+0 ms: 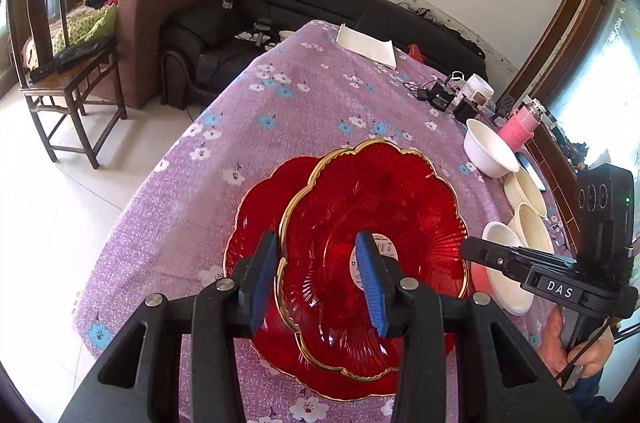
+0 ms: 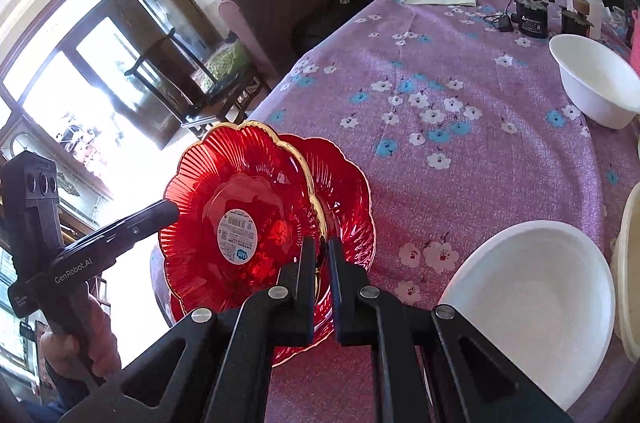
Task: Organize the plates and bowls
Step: 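Carry the small red plate with the left tool over the large red plate, then lower the small red plate onto the large one and open the left tool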
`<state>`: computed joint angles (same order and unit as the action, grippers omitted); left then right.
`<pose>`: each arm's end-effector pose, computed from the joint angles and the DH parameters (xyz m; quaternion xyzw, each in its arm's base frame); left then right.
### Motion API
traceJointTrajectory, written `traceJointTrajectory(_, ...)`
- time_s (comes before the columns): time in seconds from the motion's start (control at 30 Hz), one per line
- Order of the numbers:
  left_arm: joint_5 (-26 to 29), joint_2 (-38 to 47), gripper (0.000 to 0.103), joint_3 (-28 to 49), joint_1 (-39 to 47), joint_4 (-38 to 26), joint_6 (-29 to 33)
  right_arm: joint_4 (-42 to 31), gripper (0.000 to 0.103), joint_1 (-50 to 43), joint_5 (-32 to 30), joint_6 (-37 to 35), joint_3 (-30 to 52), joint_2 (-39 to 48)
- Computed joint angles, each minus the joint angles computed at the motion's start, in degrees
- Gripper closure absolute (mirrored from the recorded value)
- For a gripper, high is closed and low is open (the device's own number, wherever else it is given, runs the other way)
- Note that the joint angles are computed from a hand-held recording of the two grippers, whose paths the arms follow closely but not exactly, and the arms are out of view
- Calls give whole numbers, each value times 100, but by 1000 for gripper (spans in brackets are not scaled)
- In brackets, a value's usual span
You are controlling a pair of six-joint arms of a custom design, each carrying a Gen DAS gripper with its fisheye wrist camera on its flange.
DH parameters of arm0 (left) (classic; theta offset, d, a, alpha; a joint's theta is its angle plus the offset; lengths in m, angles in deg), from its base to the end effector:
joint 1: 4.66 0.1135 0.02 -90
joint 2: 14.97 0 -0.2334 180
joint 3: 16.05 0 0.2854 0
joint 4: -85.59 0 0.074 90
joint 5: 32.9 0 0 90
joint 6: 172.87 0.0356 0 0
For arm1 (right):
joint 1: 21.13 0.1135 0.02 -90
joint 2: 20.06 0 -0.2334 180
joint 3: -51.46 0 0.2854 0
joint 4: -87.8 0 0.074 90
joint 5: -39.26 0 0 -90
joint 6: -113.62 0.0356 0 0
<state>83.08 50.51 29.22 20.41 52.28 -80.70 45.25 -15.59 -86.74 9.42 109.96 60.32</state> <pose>0.2367 0.0935 0.1420 -0.1148 0.9210 -0.1357 0.3467 0.2868 0.0488 0.1445 -0.2264 0.9020 0.2846 0.2326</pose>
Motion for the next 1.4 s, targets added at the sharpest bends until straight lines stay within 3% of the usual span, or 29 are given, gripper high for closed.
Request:
traceJointTrajectory(0.47,125,1100,65,243,99,430,60,364,95,448,711,303,-17,320)
traceJointTrajectory(0.8,115,1243,62,290,27,496,57,504,93,635,1143,493,-25,260)
traceJointTrajectory(1.13,-2,1101,33,312,-210,283,168,678,91,1125,2025,461,-170,53)
traceJointTrajectory(1.2,-74,1077,29,321,-295,245,178,666,83,1165,2025,444,-164,55)
traceJointTrajectory(1.27,-200,1088,24,341,-405,227,172,696,64,1226,2040,384,-197,15)
traceJointTrajectory(1.33,-411,1080,21,363,-548,203,181,760,54,1335,2097,333,-277,-52)
traceJointTrajectory(1.4,-525,1083,19,367,-635,211,169,832,51,1421,2193,332,-339,-94)
